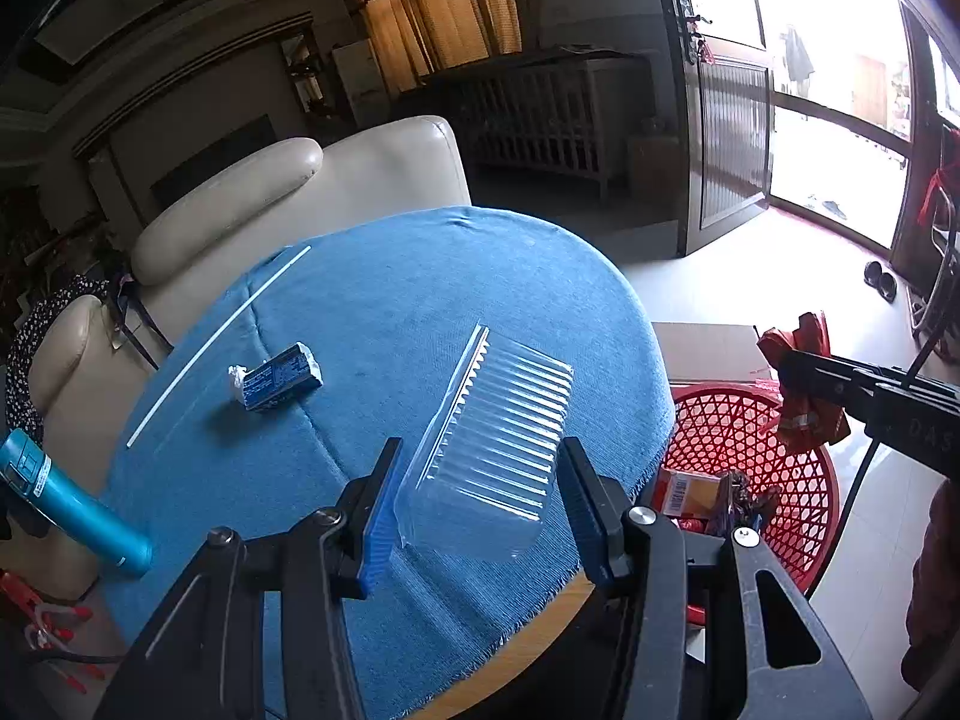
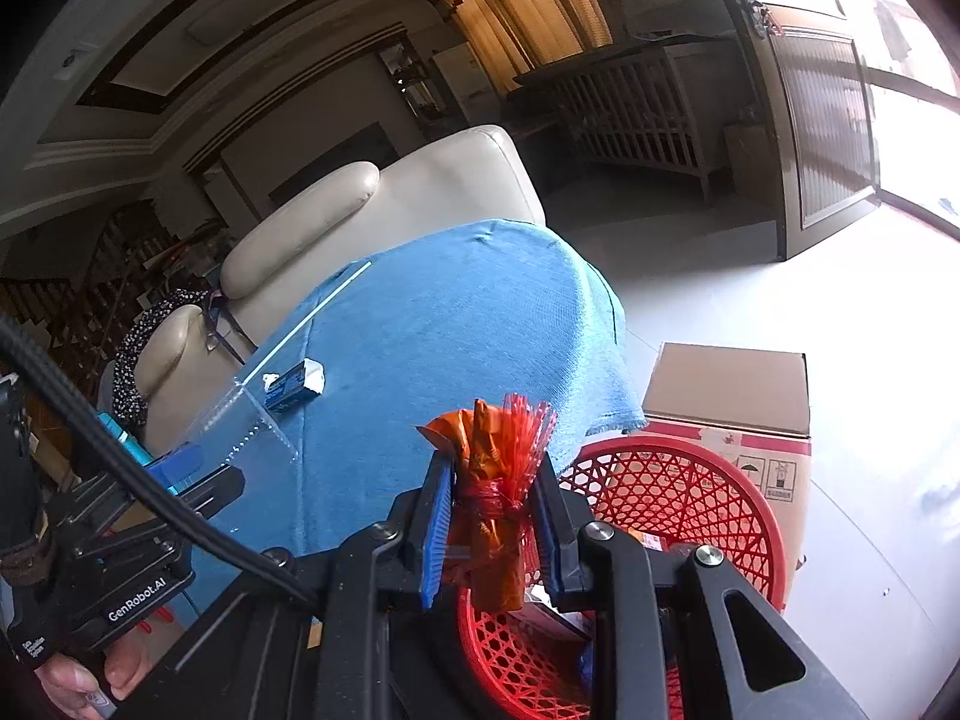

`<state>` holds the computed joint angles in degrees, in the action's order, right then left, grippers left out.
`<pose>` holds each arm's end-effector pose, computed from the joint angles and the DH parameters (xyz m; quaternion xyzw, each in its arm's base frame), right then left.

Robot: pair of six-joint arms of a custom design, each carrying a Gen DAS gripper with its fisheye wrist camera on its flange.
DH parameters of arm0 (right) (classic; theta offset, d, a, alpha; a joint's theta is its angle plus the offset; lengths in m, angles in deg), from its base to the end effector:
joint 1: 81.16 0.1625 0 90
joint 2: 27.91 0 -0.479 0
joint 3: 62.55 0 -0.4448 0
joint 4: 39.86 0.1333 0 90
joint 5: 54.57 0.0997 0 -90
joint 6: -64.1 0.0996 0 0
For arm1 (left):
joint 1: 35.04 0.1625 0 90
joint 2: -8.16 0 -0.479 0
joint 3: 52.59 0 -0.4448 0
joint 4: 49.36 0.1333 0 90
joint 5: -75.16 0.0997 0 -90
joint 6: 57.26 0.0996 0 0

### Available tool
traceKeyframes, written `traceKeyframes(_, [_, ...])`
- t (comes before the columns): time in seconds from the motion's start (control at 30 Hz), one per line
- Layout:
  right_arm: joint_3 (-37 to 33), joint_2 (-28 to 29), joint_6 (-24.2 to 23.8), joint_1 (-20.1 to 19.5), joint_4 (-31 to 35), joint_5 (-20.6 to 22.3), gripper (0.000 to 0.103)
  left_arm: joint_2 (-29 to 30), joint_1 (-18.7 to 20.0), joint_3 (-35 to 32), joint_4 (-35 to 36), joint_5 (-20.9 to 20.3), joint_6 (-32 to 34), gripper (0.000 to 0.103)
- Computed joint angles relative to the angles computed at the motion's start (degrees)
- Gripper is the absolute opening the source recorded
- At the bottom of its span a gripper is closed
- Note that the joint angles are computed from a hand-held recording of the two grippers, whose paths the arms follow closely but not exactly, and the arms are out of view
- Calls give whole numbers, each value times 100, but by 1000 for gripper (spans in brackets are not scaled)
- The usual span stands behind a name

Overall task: Collect trash
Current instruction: 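Carry the wrapper and the clear tray over the red basket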

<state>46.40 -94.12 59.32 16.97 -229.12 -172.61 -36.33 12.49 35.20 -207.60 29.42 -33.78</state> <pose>0.1773 -0.6295 0.3336 -0.0179 -0.8620 0.4654 0.1999 -0.3810 -0.7166 0.1705 0.4240 0.8030 -0.2580 0.3298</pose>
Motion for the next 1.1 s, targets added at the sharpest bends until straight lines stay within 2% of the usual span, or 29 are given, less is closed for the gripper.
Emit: traceKeyframes(1.1, [29, -22, 276, -116, 27, 46, 27, -133, 73, 61, 62, 93, -202, 52])
